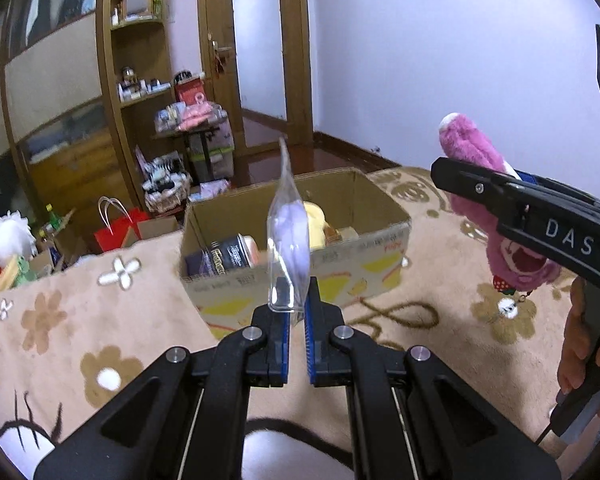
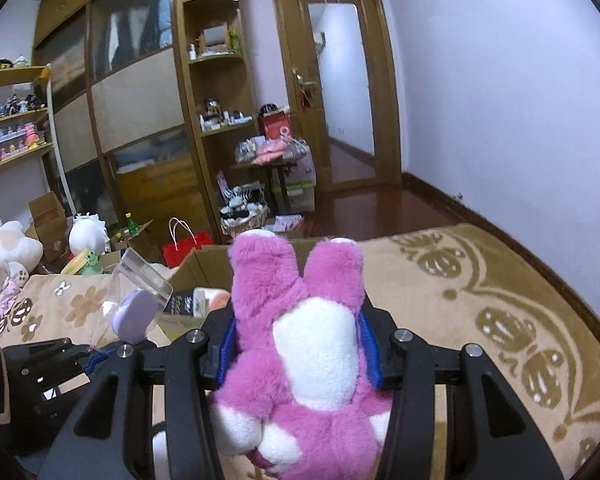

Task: Organize soft objects
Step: 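Carry the bag and pink bunny over the box and open both tools inside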

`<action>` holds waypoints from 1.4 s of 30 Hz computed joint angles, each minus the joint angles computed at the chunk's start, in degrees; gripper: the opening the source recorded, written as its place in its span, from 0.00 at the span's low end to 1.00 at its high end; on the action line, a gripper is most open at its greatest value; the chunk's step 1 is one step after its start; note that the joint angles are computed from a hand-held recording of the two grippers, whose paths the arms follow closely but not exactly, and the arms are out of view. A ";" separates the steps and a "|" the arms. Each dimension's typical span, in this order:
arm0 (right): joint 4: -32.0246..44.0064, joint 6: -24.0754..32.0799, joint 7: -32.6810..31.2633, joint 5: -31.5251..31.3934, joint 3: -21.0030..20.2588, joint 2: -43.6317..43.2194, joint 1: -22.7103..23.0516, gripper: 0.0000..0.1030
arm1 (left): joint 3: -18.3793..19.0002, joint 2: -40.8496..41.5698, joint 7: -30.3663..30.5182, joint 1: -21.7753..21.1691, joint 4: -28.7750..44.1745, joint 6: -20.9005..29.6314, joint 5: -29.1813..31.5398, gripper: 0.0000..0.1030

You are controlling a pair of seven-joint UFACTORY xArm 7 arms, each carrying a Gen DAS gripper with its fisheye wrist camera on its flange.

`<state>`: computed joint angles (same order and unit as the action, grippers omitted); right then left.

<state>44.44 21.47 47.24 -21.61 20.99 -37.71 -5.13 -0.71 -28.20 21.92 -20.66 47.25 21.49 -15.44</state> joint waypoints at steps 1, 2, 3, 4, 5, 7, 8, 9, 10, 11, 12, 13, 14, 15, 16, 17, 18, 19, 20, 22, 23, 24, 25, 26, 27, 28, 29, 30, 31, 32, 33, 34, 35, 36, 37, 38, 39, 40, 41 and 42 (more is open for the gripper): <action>0.49 -0.30 -0.12 -0.48 0.26 0.27 -0.36 0.51 | 0.93 0.30 1.05 -0.99 0.53 -0.32 -0.87 0.05; 0.94 -0.59 -0.29 -0.88 0.41 0.59 -0.62 0.51 | 1.74 0.29 2.08 -1.93 0.82 -0.61 -1.85 0.05; 1.60 -0.86 -0.47 -1.33 0.65 1.05 -0.96 0.51 | 2.00 0.69 2.71 -2.17 1.47 -1.36 -2.24 0.05; 1.84 -0.99 -0.60 -1.58 0.69 1.11 -1.05 0.51 | 1.92 1.04 2.94 -2.04 1.91 -2.00 -2.29 0.05; 2.49 -1.00 -0.82 -1.86 0.83 1.56 -1.24 0.51 | 2.17 1.46 3.35 -2.27 2.51 -2.35 -2.69 0.05; 3.91 -0.64 -1.05 -2.57 1.28 2.39 -1.79 0.51 | 2.98 2.84 4.22 -2.90 4.62 -2.31 -3.99 0.05; 4.76 -0.53 -1.24 -3.08 1.46 2.92 -2.11 0.51 | 3.18 3.47 4.55 -3.02 5.45 -2.23 -4.58 0.05; 5.50 -0.51 -1.36 -3.49 1.56 3.47 -2.32 0.51 | 3.35 4.39 4.81 -3.00 6.79 -1.65 -5.06 0.05; 6.55 -0.48 -1.51 -3.94 1.63 4.25 -2.60 0.51 | 3.46 5.25 5.13 -2.93 8.04 -1.07 -5.59 0.05; 7.06 -0.64 -1.48 -4.29 1.59 4.71 -2.71 0.51 | 3.22 6.07 5.16 -2.52 9.06 -0.84 -5.86 0.05; 7.73 -0.83 -1.51 -4.65 1.54 5.36 -2.84 0.51 | 2.64 6.97 4.80 -1.73 10.09 -0.73 -5.63 0.05; 8.52 -0.91 -1.53 -5.02 1.53 6.19 -3.01 0.51 | 2.32 7.92 4.66 -1.17 11.18 -0.62 -5.65 0.05; 9.09 -0.97 -1.53 -5.30 1.43 6.80 -2.99 0.51 | 1.96 8.80 4.40 -0.65 12.15 -0.60 -5.72 0.06; 9.63 -1.26 -1.50 -5.62 1.25 7.58 -3.03 0.51 | 1.76 9.96 4.40 -0.32 13.51 -0.38 -5.92 0.06; 10.24 -1.49 -1.68 -6.01 1.03 8.57 -3.05 0.51 | 1.34 10.68 4.33 0.14 14.35 -0.41 -5.88 0.06; 11.02 -1.53 -1.79 -6.62 0.98 9.57 -3.20 0.51 | 0.94 11.39 4.30 0.56 14.93 -0.69 -5.85 0.06; 11.50 -1.63 -1.78 -7.12 0.85 10.24 -3.15 0.51 | 0.74 12.56 4.41 0.82 16.24 -0.42 -5.93 0.06; 12.22 -1.75 -1.95 -7.73 0.70 11.25 -3.13 0.51 | 0.49 13.22 4.51 1.11 16.91 -0.28 -6.12 0.06; 12.86 -1.83 -1.92 -8.39 0.58 12.14 -3.16 0.51 | 0.23 14.11 4.42 1.49 17.82 -0.08 -6.21 0.06; 13.65 -2.11 -1.79 -9.46 0.08 13.60 -2.80 0.51 | -0.08 15.54 5.21 1.78 19.09 -0.43 -7.25 0.06; 13.86 -2.18 -1.41 -10.12 -0.08 14.11 -2.79 0.51 | -0.43 16.15 5.51 2.06 19.42 -1.22 -7.31 0.06; 14.37 -2.69 -1.33 -10.63 -0.47 15.09 -2.62 0.51 | -0.74 16.83 5.47 2.37 20.01 -1.31 -7.25 0.06; 14.71 -3.23 -1.06 -11.16 -0.84 15.89 -2.49 0.51 | -0.81 17.50 5.91 2.43 20.66 -0.83 -7.76 0.06; 14.98 -3.66 -0.82 -11.60 -1.19 16.60 -2.26 0.51 | -1.00 18.21 6.11 2.62 21.22 -0.63 -8.13 0.06; 15.40 -4.22 -0.72 -12.03 -1.63 17.51 -2.03 0.51 | -1.34 19.12 6.07 2.92 21.96 -0.30 -8.06 0.06; 15.93 -4.37 -0.83 -12.38 -2.05 18.52 -1.70 0.51 | -1.71 20.07 6.07 3.30 22.65 -0.11 -7.76 0.06; 16.65 -4.27 -0.84 -12.91 -2.34 19.63 -1.43 0.51 | -2.16 20.97 5.80 3.71 23.11 -0.03 -7.29 0.06; 17.30 -4.27 -0.75 -13.36 -2.72 20.58 -0.99 0.52 | -2.51 21.46 5.54 4.05 23.32 0.10 -7.21 0.06; 17.82 -4.49 -1.07 -13.28 -3.48 21.59 -0.17 0.52 | -2.62 22.13 5.63 4.26 23.72 0.47 -7.88 0.06; 18.02 -4.65 -0.84 -13.50 -4.05 22.21 0.37 0.52 | -2.80 22.90 5.62 4.51 24.19 0.97 -8.36 0.06; 17.98 -5.00 -0.29 -13.85 -4.47 22.68 0.81 0.52 | -3.15 23.60 5.02 4.91 24.57 1.29 -7.97 0.06; 17.89 -5.75 -0.03 -13.85 -5.12 23.35 1.35 0.52 | -3.51 24.43 4.20 5.30 25.06 1.65 -7.25 0.06; 17.73 -6.25 0.27 -13.78 -5.67 23.84 1.85 0.52 | -3.93 24.58 3.38 5.58 25.05 1.76 -6.60 0.07; 17.32 -6.71 0.24 -13.19 -6.43 24.35 2.51 0.52 | -4.10 25.18 3.02 5.85 25.45 2.07 -6.44 0.07; 17.13 -7.06 0.22 -12.89 -6.98 24.82 2.98 0.52 | -4.26 25.75 2.85 6.07 25.86 2.48 -6.47 0.07; 16.85 -7.46 0.26 -12.59 -7.51 25.23 3.38 0.52 | -4.38 26.11 2.84 6.33 26.19 2.73 -6.52 0.07; 16.78 -7.63 0.05 -12.13 -8.03 25.76 3.81 0.52 | -4.53 26.55 2.72 6.55 26.48 3.04 -6.29 0.07; 16.50 -8.05 -0.58 -11.21 -8.78 26.24 4.44 0.52 | -4.64 27.09 2.62 6.81 26.94 3.37 -5.87 0.07; 16.11 -8.69 -1.22 -10.18 -9.51 26.59 5.03 0.52 | -4.83 27.27 2.55 6.97 26.89 3.41 -5.52 0.07; 15.53 -9.72 -2.46 -8.30 -10.51 26.94 5.91 0.52 | -4.95 27.43 2.59 7.14 26.80 3.55 -5.24 0.07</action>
